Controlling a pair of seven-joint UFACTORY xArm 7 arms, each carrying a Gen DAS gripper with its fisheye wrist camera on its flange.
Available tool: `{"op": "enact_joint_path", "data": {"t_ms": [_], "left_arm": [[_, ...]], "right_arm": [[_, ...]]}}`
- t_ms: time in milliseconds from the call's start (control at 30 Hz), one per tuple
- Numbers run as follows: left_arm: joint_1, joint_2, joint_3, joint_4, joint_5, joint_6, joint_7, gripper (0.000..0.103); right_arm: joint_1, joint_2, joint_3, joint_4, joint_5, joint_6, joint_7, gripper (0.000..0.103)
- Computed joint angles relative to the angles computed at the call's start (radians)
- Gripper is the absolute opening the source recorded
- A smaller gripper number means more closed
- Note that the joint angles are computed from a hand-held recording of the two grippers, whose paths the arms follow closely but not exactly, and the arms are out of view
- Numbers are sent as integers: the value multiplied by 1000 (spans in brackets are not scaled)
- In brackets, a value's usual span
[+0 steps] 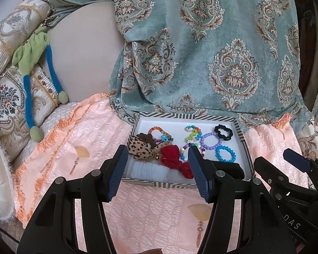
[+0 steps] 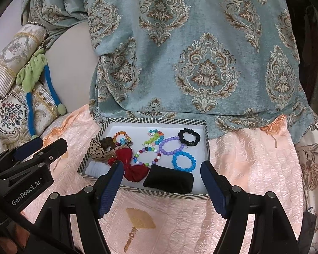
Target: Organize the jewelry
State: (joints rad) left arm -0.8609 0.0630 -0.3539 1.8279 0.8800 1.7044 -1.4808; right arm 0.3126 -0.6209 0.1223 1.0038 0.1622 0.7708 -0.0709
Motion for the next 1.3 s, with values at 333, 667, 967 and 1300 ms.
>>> {"op": "enact_joint_path", "data": {"t_ms": [333,667,967,1300], "left_arm": [[-3,6,4,3,4,8,7,59],[-8,14,7,14,8,11,14,59],[-23,25,15,24,22,9,26,59],[-23,14,13,7,34,-2,22,59]], "right_arm": [[1,13,-4,8,3,0,-2,73],[3,16,-2,6,4,8,-3,73],[4,14,-4,3,6,9,-7,73],[3,12,-8,-2,9,6,-10,73]]}}
